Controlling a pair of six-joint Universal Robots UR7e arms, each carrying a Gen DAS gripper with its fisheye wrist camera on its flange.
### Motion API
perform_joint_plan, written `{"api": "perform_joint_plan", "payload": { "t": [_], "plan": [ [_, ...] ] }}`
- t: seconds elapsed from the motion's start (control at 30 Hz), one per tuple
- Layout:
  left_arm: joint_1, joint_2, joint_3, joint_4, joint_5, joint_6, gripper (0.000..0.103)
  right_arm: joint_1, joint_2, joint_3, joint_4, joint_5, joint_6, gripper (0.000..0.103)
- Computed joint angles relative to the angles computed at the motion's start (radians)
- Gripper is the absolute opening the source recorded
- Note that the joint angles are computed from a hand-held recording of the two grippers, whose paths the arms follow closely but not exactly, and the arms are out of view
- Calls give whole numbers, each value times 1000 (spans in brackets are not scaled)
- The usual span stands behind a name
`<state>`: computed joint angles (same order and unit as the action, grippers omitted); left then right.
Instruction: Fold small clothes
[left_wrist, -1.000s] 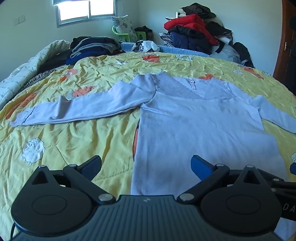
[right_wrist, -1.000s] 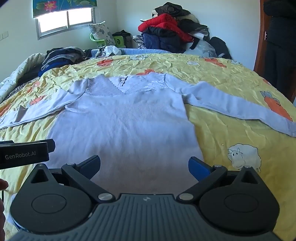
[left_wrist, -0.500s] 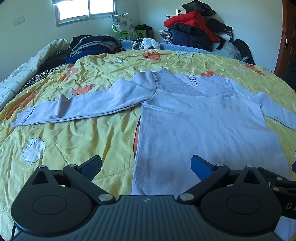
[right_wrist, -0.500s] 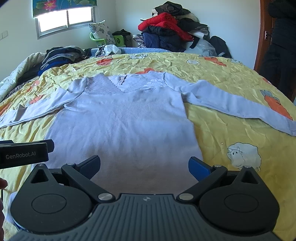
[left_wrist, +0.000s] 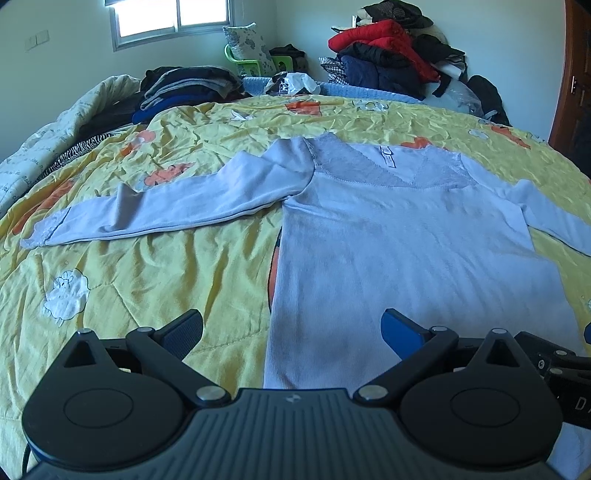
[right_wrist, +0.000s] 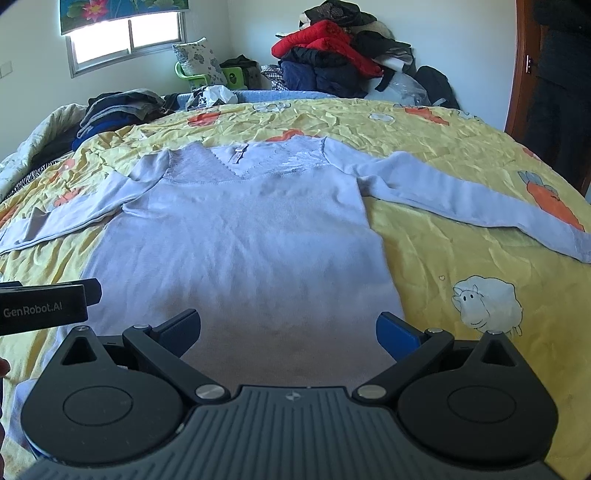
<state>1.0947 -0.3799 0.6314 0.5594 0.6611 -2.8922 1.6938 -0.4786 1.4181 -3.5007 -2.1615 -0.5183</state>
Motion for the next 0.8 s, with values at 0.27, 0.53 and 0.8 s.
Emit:
{"api": "perform_joint_plan", "payload": {
  "t": [0.27,0.53,0.8],
  "plan": [
    [2,3,5,-7,3,10,103,-3,-2,3,-6,3,8,103],
    [-2,7,1,-3,1,14,103,-5,-4,6,-4,4,11,102],
    [-3,8,1,-3,-2,10,103,-6,-3,6,-2,4,16,103]
  ]
}}
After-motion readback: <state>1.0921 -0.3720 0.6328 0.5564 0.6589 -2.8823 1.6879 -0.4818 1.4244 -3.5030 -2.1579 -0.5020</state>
